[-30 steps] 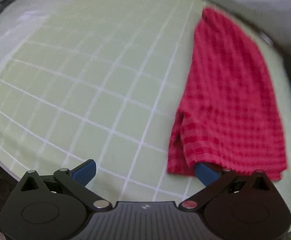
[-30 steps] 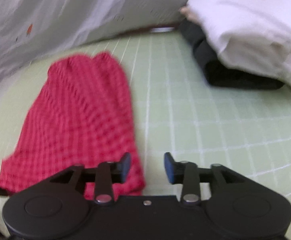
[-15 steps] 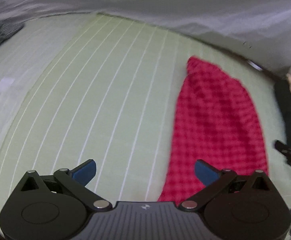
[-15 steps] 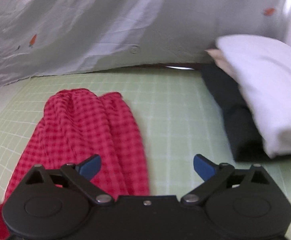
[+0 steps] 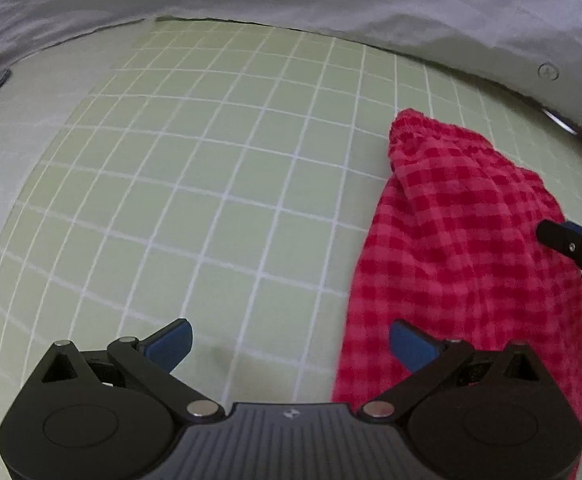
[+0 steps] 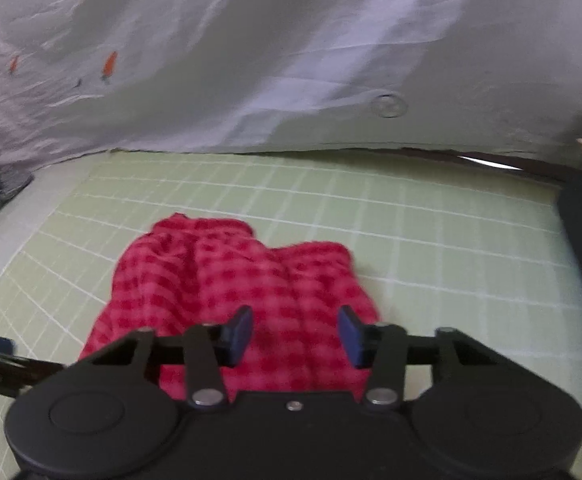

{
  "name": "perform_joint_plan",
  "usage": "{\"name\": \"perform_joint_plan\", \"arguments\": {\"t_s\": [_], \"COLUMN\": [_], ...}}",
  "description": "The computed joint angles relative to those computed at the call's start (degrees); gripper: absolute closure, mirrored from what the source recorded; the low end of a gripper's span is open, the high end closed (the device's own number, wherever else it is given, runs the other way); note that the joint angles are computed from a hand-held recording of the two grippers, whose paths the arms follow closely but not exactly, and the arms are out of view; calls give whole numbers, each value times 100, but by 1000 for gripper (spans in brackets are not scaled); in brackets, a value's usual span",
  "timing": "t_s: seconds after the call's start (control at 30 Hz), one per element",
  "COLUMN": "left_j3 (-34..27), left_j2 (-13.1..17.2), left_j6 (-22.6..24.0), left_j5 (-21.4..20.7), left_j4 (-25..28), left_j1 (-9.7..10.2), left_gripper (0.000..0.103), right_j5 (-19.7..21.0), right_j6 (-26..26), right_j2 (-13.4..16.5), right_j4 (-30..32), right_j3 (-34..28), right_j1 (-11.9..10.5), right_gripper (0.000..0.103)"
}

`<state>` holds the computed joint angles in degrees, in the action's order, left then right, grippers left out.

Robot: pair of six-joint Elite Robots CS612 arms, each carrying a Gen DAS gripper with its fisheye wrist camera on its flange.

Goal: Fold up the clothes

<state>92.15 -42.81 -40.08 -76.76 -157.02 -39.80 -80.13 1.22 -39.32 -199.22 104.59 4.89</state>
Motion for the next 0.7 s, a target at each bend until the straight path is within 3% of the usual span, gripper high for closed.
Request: {"name": "perform_joint_plan", "arguments": {"t_s": [0.17, 0.23, 0.33, 0.5, 0.7], "left_j3": [-264, -315, -364, -373, -269], "left_j2": [176, 203, 230, 222, 163], "left_j6": [50, 135, 237, 255, 365], "left_j5": [54, 118, 193, 321, 517], "left_j4": [116, 163, 216, 171, -282], "left_j1": [-3, -17, -30, -48, -105], "left_gripper": [0, 0, 0, 0, 0], "right_j5": [-61, -33, 48, -84, -479], "right_j6": [-79, 7, 53, 68, 162], "right_j2": [103, 114, 118, 93, -57], "right_j4": [379, 506, 458, -120, -1136], "right_j3": [-243, -274, -256, -129, 157], "right_j1": [69, 65, 45, 55, 52], "right_gripper": [71, 87, 101, 103, 103]}}
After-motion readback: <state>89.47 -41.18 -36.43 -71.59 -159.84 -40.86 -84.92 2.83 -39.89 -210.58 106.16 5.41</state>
